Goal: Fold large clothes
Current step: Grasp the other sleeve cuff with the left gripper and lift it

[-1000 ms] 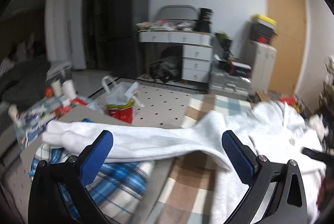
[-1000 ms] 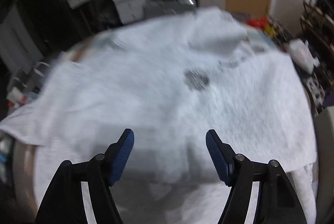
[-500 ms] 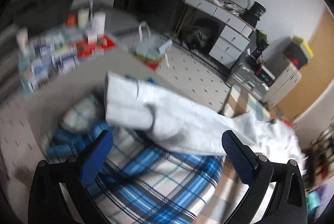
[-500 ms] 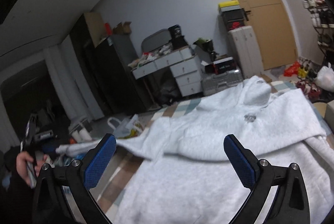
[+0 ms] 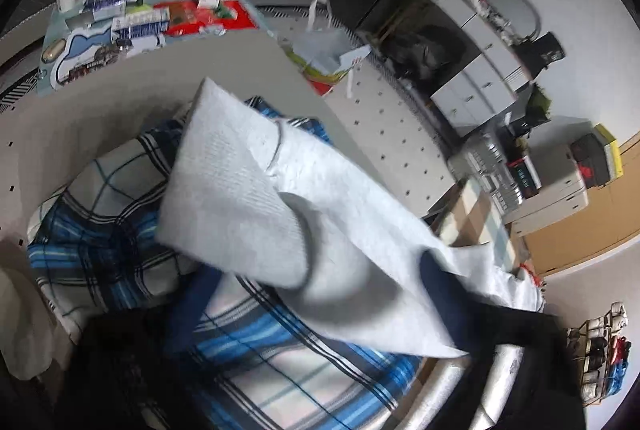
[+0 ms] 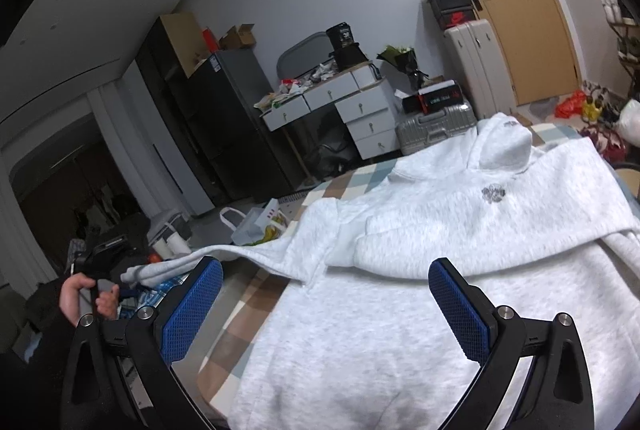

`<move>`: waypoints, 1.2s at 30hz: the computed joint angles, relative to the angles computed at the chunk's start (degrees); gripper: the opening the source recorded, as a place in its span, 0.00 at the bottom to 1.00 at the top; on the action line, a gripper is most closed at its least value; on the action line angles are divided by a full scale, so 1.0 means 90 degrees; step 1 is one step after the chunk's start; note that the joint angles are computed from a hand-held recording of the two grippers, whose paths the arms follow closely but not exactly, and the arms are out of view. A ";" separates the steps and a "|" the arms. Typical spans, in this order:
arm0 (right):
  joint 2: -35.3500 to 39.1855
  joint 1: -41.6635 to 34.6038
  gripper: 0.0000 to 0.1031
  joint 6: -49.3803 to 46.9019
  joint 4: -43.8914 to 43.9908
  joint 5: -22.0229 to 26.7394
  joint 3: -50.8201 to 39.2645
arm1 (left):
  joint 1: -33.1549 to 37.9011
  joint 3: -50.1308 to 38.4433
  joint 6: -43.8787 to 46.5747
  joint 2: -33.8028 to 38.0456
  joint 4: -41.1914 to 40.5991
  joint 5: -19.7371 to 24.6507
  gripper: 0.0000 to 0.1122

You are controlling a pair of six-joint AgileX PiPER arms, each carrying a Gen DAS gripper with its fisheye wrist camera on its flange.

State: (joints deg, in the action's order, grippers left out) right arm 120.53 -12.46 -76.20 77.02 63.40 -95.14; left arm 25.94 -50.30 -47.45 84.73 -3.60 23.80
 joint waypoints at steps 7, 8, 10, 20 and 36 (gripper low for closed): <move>-0.0232 -0.0031 1.00 -0.0458 0.0196 0.0031 0.0339 | 0.0857 -0.0129 0.2571 -0.0146 -0.2380 0.0219 0.09; -0.0273 -0.0032 1.00 -0.0547 0.0232 0.0011 0.0401 | 0.0800 -0.0307 0.2263 -0.0200 -0.1967 0.0257 0.08; -0.0318 -0.0018 1.00 -0.0664 0.0258 -0.0035 0.0477 | 0.0570 -0.0905 0.1266 -0.0303 -0.0717 0.0467 0.08; -0.0183 0.0017 1.00 -0.0519 0.0035 -0.0211 0.0291 | -0.0545 -0.3278 0.0442 0.0041 0.1200 0.1311 0.08; 0.0085 -0.0954 1.00 0.1121 0.0177 -0.0970 -0.0330 | -0.5089 -0.8143 0.1988 0.2792 0.2070 0.2616 0.08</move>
